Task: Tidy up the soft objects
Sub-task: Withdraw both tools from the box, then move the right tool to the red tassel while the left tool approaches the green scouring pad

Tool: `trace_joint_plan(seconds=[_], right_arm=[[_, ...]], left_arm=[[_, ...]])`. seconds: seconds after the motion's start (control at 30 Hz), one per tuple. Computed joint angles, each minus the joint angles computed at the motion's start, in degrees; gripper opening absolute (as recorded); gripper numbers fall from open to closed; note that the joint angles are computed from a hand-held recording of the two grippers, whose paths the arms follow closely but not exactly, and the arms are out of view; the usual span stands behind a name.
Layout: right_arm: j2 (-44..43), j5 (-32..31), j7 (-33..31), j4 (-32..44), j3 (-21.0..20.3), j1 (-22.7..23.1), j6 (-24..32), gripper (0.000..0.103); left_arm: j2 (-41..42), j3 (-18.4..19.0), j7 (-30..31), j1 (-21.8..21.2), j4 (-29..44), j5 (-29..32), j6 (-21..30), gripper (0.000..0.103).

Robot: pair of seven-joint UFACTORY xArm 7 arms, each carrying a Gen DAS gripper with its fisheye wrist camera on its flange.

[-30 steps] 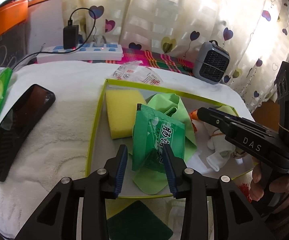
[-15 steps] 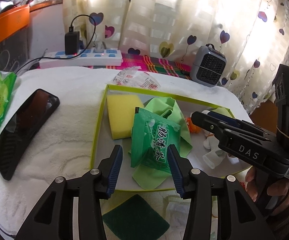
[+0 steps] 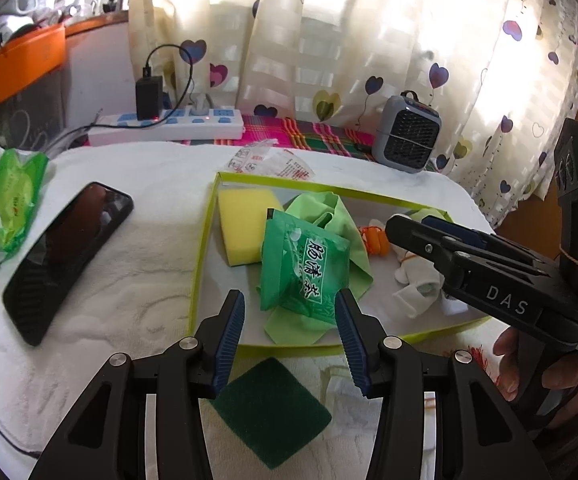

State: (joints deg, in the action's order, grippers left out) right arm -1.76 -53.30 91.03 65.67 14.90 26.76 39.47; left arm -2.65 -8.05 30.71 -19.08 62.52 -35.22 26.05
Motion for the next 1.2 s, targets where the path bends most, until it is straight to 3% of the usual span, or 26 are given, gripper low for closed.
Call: trace_joint_plan(seconds=[0.17,0.57,0.97,1.2], right_arm=[[-1.04,-0.83,2.28,-0.67,0.81,0.51,1.09,0.058],[-6.95,-3.05,10.79,-6.08,4.54,0.45,2.41,0.060],[-14.19,0.08,18.57,-12.48,10.62,-0.08,7.75,0.060],[-17.59,1.79,23.42,-15.45,14.54,-0.39,11.38,0.060]], left_arm=[[-2.23,0.40,0.88,-0.20,-2.10,-0.90,-0.24,0.049],[-6.74,2.49,3.53,-1.50,-6.68,-3.70,-0.04,0.051],[-7.56,4.52,5.86,-1.29,-8.84,-6.52,1.03,0.053],[-6.89,3.69,4.63,-0.42,-9.06,-4.53,2.20,0.060]])
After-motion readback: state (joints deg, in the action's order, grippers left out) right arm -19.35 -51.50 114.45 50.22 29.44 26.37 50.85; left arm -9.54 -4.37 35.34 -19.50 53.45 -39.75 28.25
